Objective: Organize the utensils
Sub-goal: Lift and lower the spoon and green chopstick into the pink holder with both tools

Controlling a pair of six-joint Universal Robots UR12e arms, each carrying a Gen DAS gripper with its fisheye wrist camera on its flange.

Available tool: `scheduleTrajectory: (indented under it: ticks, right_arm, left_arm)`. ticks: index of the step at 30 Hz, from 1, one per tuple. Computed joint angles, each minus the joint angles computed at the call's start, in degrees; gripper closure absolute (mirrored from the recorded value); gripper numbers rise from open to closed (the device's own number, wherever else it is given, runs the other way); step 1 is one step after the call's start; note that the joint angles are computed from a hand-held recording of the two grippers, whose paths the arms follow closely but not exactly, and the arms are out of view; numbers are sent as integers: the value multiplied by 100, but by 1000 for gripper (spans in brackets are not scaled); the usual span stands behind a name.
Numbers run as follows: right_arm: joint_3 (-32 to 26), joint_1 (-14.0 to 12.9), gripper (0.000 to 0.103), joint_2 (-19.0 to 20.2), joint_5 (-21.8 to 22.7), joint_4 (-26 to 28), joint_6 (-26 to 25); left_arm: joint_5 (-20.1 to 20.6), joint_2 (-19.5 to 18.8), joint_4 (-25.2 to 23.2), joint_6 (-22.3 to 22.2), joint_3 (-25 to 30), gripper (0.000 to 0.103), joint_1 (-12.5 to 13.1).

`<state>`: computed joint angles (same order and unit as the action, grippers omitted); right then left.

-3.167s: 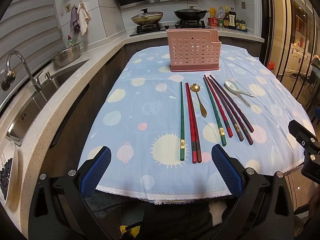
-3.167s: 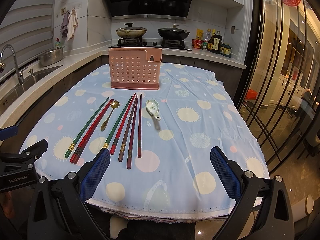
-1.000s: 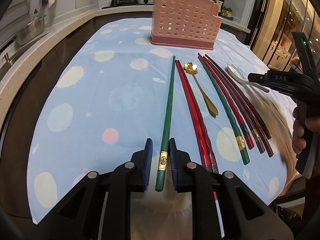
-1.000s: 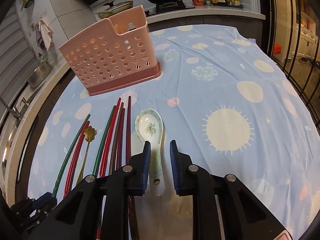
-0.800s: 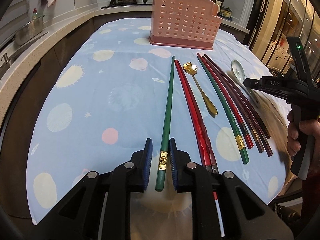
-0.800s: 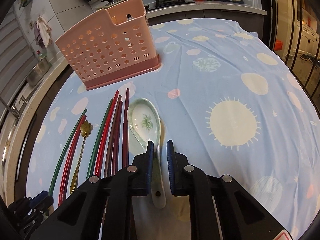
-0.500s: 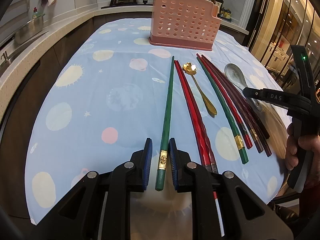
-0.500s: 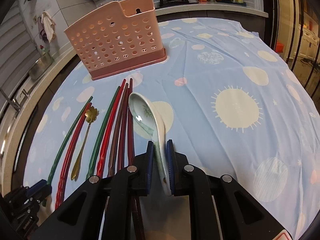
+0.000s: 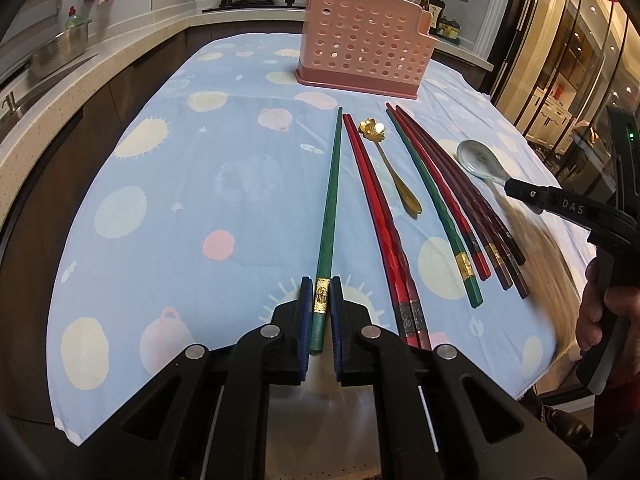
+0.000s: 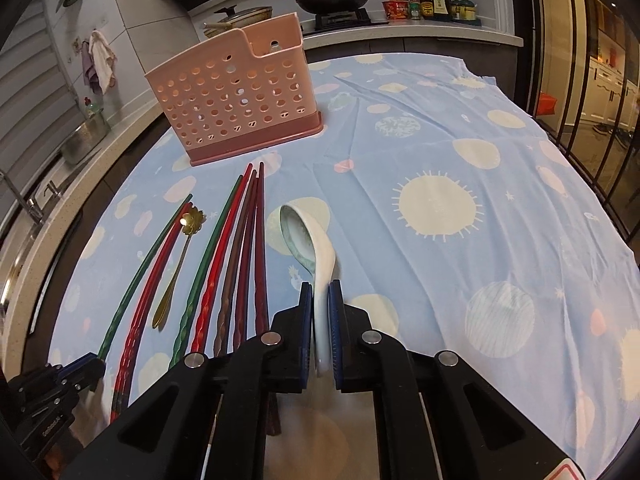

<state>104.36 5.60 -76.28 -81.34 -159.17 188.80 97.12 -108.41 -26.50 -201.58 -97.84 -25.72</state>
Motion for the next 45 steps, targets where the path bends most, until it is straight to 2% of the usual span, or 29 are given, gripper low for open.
scheduleTrajectory:
  ticks: [9, 17, 20, 34, 39, 45]
  right_arm:
    - [245, -67, 96, -313, 37, -292, 6]
    - [173, -68, 97, -394, -45, -622, -186]
    - [78, -77, 98, -358, -42, -710, -233]
    - [-596, -117, 98, 18, 212, -630, -268]
    - [-987, -124, 98, 234, 333, -598, -309]
    - [-1617, -103, 98, 574, 214, -629, -402]
  left_arm:
    - [60, 132, 59, -8, -94, 96, -67]
    - [363, 211, 564, 178, 47, 96, -34]
    - [563, 122, 705, 337, 274, 96, 0]
    - [762, -438, 1197, 985, 1635, 96, 233]
    - [830, -628, 1271, 1217, 2096, 96, 246]
    - [902, -858, 1399, 1434, 2690, 96, 244]
